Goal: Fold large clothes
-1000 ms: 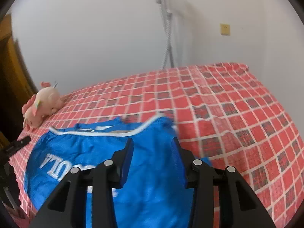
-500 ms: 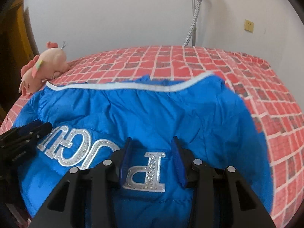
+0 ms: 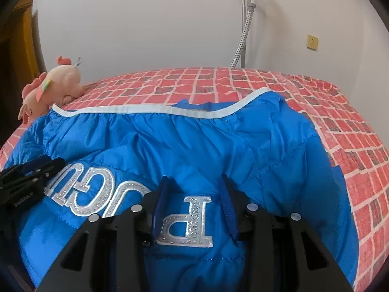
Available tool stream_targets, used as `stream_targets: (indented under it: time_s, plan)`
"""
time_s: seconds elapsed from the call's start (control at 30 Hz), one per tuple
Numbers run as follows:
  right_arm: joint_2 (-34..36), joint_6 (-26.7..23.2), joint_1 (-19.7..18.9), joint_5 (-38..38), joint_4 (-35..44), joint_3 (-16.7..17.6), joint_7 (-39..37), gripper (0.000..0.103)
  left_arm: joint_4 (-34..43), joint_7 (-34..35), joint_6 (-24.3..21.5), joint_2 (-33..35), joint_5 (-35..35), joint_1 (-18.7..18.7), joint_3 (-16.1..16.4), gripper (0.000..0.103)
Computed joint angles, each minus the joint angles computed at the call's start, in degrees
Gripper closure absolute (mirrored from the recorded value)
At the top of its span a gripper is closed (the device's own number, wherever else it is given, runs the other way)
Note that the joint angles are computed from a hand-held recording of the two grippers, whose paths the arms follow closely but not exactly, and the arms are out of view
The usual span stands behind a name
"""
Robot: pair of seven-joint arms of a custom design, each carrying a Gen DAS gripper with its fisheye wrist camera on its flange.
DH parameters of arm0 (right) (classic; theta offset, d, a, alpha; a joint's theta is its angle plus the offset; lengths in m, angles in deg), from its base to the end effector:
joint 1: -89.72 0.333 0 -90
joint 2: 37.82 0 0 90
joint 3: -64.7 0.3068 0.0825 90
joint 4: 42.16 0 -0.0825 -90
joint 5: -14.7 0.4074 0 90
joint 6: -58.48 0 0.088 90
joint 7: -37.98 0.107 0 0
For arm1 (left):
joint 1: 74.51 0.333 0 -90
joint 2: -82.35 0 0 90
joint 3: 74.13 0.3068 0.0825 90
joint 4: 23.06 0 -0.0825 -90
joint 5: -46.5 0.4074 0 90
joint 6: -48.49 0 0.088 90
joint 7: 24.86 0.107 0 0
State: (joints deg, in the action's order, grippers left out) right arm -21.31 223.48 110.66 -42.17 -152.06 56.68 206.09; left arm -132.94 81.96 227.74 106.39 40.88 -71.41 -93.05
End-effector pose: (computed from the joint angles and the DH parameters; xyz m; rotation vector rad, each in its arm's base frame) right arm 0.6340 0.2005 0.3785 -1.5188 1.9170 -0.7529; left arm 0.6699 -0.1585 0.3561 -1.4091 2.0989 -0.9045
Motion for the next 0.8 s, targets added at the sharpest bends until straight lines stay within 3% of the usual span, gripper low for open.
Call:
stream_targets:
  time_s: [0.07, 0.1, 0.13, 0.17, 0.2, 0.27, 0.3, 0.33, 0.37, 0.43, 0.5, 0.57, 0.63, 0.73, 0.8]
  plan:
    - [-1.19, 3.27, -0.97, 0.93, -1.89, 0.18, -0.67, 0.057, -2.09, 1.30, 0.22, -1.66, -0.95, 2.76, -2.60, 0.056]
    - [-2.33, 4.85, -1.24, 1.09, -3.25, 0.16, -1.15, 0.055, -2.92, 3.06, 0.18, -2.23, -2.04, 5.18, -5.10, 0.051]
    - [-4.12, 6.86, -1.71, 1.01, -5.14, 0.33, -2.93, 0.048, -3.80, 5.48, -1.26, -3.80, -3.65, 5.81, -5.60, 0.046]
    - [-5.22, 6.49, -1.97, 0.62, -5.79, 0.70, -3.85, 0.040, -5.20, 4.43, -1.86, -5.87, -1.24, 5.19, -4.09, 0.037]
    - [-7.05, 2.93, -0.72, -1.35, -6.28, 0.00, -2.70, 0.037, -6.01, 2.70, -1.62, -7.08, 1.07, 3.37, -1.46, 0.032]
    - [-9.79, -1.71, -1.24, -3.39, -7.10, 0.91, -0.20, 0.030, -7.54, 5.57, -0.33, -9.41, -1.80, 2.36, 0.62, 0.027]
    - [-11.07, -1.32, -2.51, -1.11, -8.13, 1.57, -1.20, 0.028, -7.47, 2.24, -1.13, -10.13, 0.38, -0.06, 4.07, 0.025]
    - [-12.28, -1.84, -3.88, 3.28, -9.15, 2.44, -3.88, 0.027, -6.35, -2.08, -3.39, -10.47, 2.86, -2.53, 7.68, 0.024]
    - [-13.22, -2.68, -4.97, 5.38, -9.89, 3.03, -4.78, 0.027, -4.37, -3.81, -7.17, -10.48, 1.54, -3.09, 9.28, 0.022]
    - [-15.14, -5.76, -7.10, 10.47, -11.36, 4.09, -7.44, 0.023, -0.84, -5.00, -13.67, -9.71, -0.76, -1.80, 9.39, 0.016]
    - [-16.21, -6.92, -9.21, 17.25, -12.72, 5.03, -12.80, 0.020, 4.14, -6.17, -23.00, -7.83, -2.15, -0.82, 10.17, 0.014]
    - [-17.14, -5.41, -11.21, 28.79, -14.92, 5.64, -23.54, 0.015, 8.59, -1.04, -30.28, -5.57, -10.36, 3.06, 7.80, 0.014]
    - [-17.10, -4.36, -12.15, 42.51, -16.43, 6.15, -36.91, 0.013, 10.92, -0.69, -33.81, -4.12, -11.84, 3.32, 8.43, 0.014]
    - [-15.83, -5.67, -13.13, 48.84, -16.07, 6.79, -42.40, 0.013, 12.89, 0.23, -36.65, -2.65, -10.57, 2.72, 9.35, 0.014]
    - [-14.34, -5.71, -13.51, 56.77, -15.46, 7.48, -49.45, 0.013, 12.32, 1.28, -35.91, -3.02, -10.03, 2.39, 9.51, 0.012]
